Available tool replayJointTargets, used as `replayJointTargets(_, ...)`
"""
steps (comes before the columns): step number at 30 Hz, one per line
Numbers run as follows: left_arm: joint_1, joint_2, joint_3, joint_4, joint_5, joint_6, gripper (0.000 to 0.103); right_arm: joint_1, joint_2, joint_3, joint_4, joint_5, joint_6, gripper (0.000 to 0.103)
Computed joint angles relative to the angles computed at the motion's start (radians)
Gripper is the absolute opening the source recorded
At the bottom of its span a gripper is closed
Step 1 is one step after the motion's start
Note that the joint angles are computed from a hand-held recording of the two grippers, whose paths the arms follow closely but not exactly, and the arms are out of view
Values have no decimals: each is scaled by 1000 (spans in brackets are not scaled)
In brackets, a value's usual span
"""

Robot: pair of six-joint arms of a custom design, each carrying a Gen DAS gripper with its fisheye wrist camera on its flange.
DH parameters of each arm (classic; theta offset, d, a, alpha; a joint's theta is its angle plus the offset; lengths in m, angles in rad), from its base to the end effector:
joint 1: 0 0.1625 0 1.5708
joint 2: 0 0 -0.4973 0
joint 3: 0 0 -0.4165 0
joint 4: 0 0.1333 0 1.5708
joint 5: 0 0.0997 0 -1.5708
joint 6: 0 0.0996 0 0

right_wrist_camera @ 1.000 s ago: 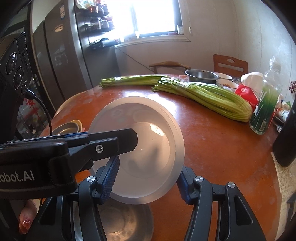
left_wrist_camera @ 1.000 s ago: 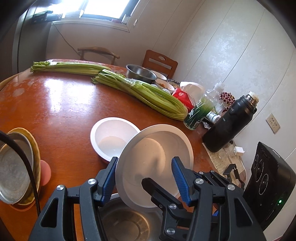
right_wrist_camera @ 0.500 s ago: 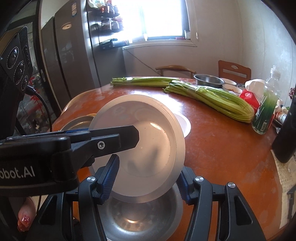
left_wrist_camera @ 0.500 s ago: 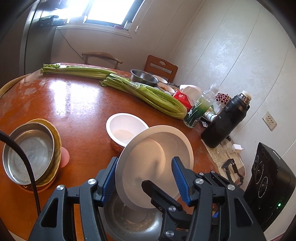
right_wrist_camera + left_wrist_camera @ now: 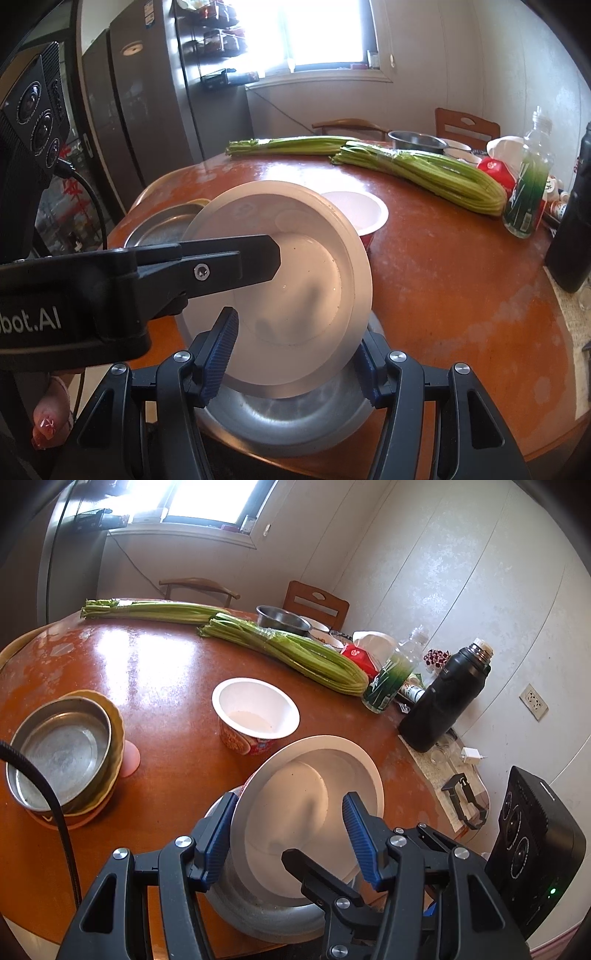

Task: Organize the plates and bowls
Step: 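Lower the white bowl into the deep steel bowl with the left gripper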

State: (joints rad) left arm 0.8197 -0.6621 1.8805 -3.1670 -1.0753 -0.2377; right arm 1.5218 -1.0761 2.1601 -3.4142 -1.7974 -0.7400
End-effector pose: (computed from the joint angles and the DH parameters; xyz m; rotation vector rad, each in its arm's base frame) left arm -0.3190 -0.6064 0.0327 0.5744 2.7167 -0.7996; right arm 0.0829 -0.5748 0.2303 0.7480 -2.4171 0.8207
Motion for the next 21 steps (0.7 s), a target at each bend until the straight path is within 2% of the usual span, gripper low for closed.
replayJointTargets(21,-12,4,3,103,11,-34,57,-29,-50,45,104,0,39,61)
